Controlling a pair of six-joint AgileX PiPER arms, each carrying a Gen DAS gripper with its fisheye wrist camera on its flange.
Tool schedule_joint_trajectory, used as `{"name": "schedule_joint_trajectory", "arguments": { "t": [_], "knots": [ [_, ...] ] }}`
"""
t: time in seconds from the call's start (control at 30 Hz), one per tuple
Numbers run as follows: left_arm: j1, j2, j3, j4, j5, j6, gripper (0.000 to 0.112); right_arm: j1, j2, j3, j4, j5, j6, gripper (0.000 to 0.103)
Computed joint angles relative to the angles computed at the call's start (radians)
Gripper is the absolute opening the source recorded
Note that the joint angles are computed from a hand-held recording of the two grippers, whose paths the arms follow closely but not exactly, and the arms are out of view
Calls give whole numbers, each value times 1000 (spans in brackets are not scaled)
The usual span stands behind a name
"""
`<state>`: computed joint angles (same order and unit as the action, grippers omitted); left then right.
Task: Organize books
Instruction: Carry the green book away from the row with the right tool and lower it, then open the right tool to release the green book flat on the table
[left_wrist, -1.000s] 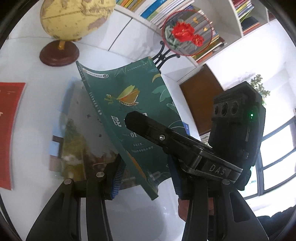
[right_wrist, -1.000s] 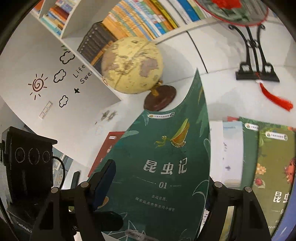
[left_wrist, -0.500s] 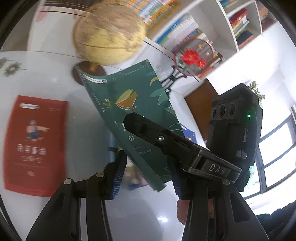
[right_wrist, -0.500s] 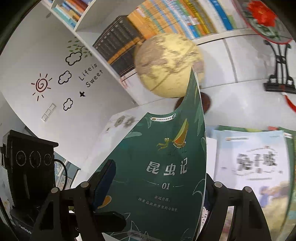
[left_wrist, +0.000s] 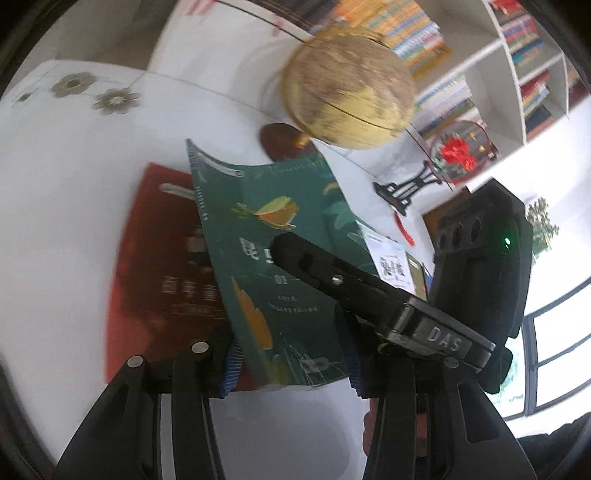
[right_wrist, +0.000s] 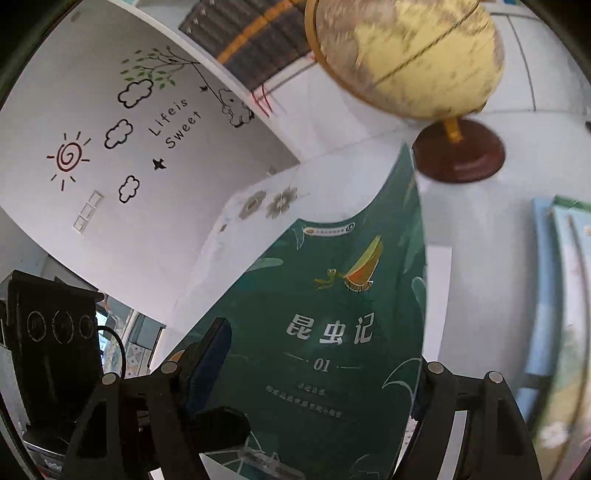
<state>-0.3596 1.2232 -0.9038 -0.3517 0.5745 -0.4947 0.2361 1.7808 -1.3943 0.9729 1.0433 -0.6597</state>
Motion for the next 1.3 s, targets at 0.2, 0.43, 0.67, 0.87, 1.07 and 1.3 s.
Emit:
{"name": "schedule_joint_trajectory", "arguments": {
  "t": [0.2, 0.43, 0.67, 0.87, 1.07, 1.3],
  "knots": [
    [120, -49, 100, -150, 10, 152, 41, 85, 25, -18, -38, -57, 63, 78],
    [188, -49, 166, -275, 18, 277, 41, 124, 62, -22, -79, -78, 82, 78],
    [243, -39, 161, -171, 97, 166, 44, 124, 66, -12, -99, -78, 77, 78],
    [216, -11, 108, 24, 193, -17, 44, 120, 53, -3, -134, -95, 108, 78],
    [188, -24, 129, 59, 185, -91, 44, 90, 16, 20, -164, -89, 120, 78],
    [90, -34, 85, 177, 245, -212, 44, 24, -114, 152, -272, -28, 53, 78]
  ]
}}
